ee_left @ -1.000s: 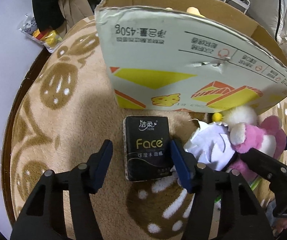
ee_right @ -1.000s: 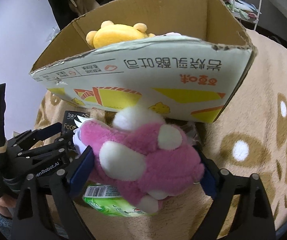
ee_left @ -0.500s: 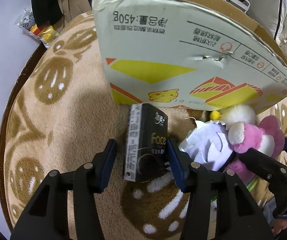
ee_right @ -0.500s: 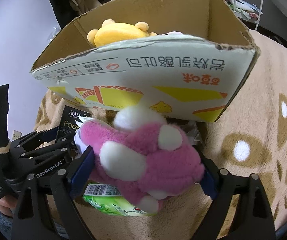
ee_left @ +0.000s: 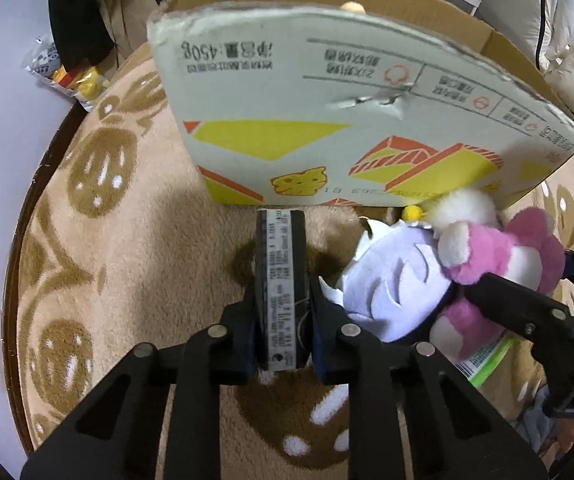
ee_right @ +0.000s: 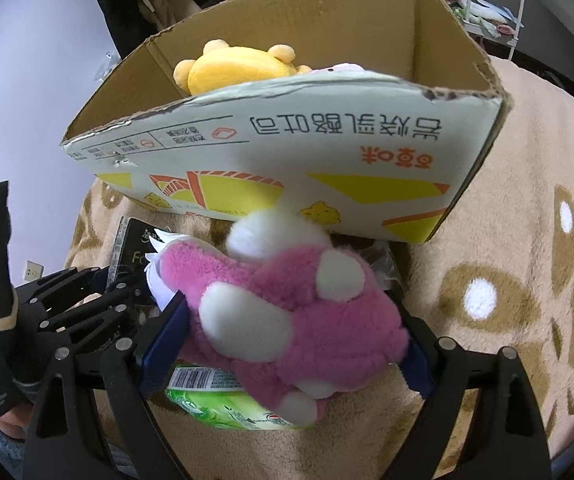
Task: Organize soft objects
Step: 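Lift the tissue pack with the left tool while the right tool lifts the pink plush over the box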
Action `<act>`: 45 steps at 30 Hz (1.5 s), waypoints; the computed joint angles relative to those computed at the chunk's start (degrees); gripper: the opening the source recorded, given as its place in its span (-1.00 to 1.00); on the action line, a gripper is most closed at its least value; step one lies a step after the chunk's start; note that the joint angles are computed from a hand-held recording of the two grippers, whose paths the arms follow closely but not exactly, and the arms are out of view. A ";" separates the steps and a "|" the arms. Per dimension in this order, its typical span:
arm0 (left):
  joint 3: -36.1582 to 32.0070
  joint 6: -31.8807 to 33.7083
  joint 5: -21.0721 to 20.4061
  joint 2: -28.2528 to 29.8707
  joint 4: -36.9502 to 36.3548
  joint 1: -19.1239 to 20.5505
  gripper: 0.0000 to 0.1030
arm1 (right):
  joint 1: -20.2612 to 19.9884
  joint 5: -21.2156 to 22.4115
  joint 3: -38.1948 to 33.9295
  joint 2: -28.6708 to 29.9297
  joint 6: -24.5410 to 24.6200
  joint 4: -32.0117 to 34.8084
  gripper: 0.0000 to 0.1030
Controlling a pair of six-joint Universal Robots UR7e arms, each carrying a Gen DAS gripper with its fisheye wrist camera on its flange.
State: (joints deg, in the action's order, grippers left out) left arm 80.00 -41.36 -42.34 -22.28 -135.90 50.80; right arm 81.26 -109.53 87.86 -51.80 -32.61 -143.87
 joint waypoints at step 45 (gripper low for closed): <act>12.37 25.26 25.76 -1.83 -43.03 -13.70 -0.60 | 0.86 18.18 14.81 -13.23 -8.82 -32.76 0.69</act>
State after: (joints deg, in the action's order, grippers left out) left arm 92.37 -16.09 -16.58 -24.12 -178.92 37.10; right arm 82.13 -91.36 102.66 -65.03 -41.44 -176.63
